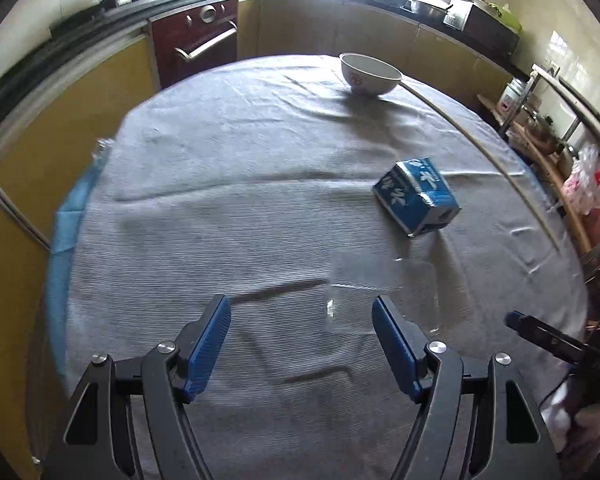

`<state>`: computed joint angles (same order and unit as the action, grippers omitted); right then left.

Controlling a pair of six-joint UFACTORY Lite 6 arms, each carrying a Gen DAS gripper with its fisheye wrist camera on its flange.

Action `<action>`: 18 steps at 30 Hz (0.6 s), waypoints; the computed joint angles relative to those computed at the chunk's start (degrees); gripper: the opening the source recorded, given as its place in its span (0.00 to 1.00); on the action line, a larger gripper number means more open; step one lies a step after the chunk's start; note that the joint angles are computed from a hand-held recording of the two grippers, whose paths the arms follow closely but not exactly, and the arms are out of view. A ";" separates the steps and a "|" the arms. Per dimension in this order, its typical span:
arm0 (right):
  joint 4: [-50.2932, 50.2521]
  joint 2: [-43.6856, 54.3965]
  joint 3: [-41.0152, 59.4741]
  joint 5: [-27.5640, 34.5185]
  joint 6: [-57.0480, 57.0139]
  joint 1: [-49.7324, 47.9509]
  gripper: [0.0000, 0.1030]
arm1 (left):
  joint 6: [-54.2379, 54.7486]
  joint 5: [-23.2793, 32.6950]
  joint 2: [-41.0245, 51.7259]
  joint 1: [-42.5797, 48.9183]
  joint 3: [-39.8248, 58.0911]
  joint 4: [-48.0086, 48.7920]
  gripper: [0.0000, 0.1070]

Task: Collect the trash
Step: 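Grasp the blue-and-white box with the right gripper while the left grasps the clear tray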

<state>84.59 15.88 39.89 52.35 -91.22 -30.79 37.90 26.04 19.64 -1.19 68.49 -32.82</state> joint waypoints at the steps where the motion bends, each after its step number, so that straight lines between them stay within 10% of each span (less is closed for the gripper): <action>1: -0.04 0.54 1.37 -0.95 1.77 0.66 0.59 | -1.86 2.38 2.63 -0.56 2.91 1.14 0.72; 10: -3.48 9.45 24.35 -9.62 20.59 10.26 0.67 | -4.12 6.48 11.77 -2.77 9.44 -3.18 0.69; 18: -20.28 23.15 47.73 -18.54 42.82 19.41 0.67 | 0.98 10.07 15.75 -1.45 10.84 -8.16 0.09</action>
<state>64.31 39.03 87.63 33.80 -48.39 -11.38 38.88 36.11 35.38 -2.64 79.33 -40.98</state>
